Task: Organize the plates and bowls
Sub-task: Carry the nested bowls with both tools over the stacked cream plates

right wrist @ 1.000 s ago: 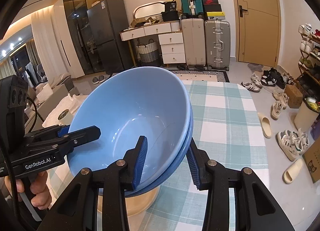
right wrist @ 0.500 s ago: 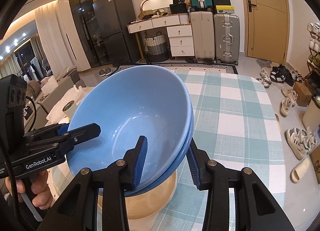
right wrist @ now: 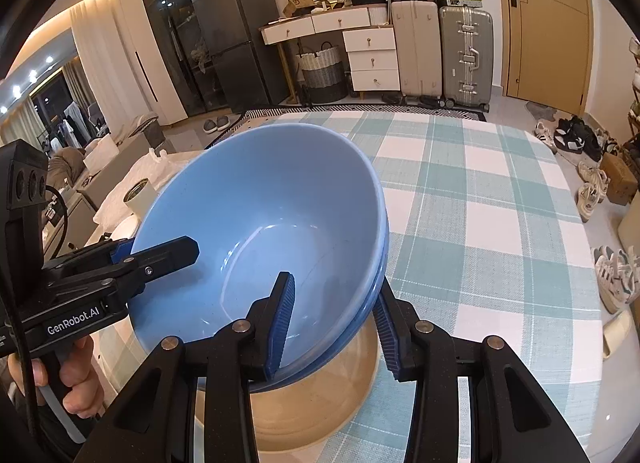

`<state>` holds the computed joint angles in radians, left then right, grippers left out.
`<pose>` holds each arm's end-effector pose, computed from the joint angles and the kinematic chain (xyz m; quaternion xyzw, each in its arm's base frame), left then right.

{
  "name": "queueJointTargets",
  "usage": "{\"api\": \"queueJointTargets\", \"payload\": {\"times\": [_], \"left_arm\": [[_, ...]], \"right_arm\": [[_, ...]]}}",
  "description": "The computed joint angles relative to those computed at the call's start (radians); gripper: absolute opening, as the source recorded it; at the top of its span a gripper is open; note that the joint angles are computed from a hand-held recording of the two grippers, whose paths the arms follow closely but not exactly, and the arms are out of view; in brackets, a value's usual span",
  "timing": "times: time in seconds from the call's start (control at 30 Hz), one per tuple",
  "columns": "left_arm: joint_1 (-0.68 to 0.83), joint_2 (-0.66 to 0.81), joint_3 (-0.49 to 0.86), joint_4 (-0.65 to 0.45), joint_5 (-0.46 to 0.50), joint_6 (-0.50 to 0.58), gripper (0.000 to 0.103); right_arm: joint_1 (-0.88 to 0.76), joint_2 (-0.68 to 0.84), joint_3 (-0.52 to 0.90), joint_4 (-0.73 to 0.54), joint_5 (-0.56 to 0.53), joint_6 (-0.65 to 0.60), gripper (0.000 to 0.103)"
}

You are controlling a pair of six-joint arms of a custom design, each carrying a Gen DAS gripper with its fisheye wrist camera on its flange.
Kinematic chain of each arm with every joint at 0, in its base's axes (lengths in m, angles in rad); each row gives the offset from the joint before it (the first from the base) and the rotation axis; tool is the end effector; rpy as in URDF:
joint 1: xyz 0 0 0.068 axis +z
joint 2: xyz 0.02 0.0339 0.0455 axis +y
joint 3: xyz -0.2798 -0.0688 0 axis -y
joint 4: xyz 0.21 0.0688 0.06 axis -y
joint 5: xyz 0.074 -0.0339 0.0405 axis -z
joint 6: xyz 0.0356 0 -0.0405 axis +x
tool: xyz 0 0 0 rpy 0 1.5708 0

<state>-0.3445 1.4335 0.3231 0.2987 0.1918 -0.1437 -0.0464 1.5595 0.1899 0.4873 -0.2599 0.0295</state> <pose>0.1895 -0.0752 0.1502 0.1280 0.9164 -0.1754 0.3364 0.1867 0.0005 0.1158 -0.0083 0.9344 0.1191 0.3357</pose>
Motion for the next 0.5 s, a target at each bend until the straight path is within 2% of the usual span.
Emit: {"api": "queueJointTargets", "payload": {"times": [0.17,0.5], "left_arm": [[0.025,0.070,-0.001,0.047,0.013,0.015,0.036],[0.067,0.157,-0.016,0.118,0.041,0.043,0.036]], "right_arm": [[0.018,0.068,0.003,0.049,0.005,0.011,0.040],[0.027,0.115,0.017,0.057,0.000,0.016,0.040]]}}
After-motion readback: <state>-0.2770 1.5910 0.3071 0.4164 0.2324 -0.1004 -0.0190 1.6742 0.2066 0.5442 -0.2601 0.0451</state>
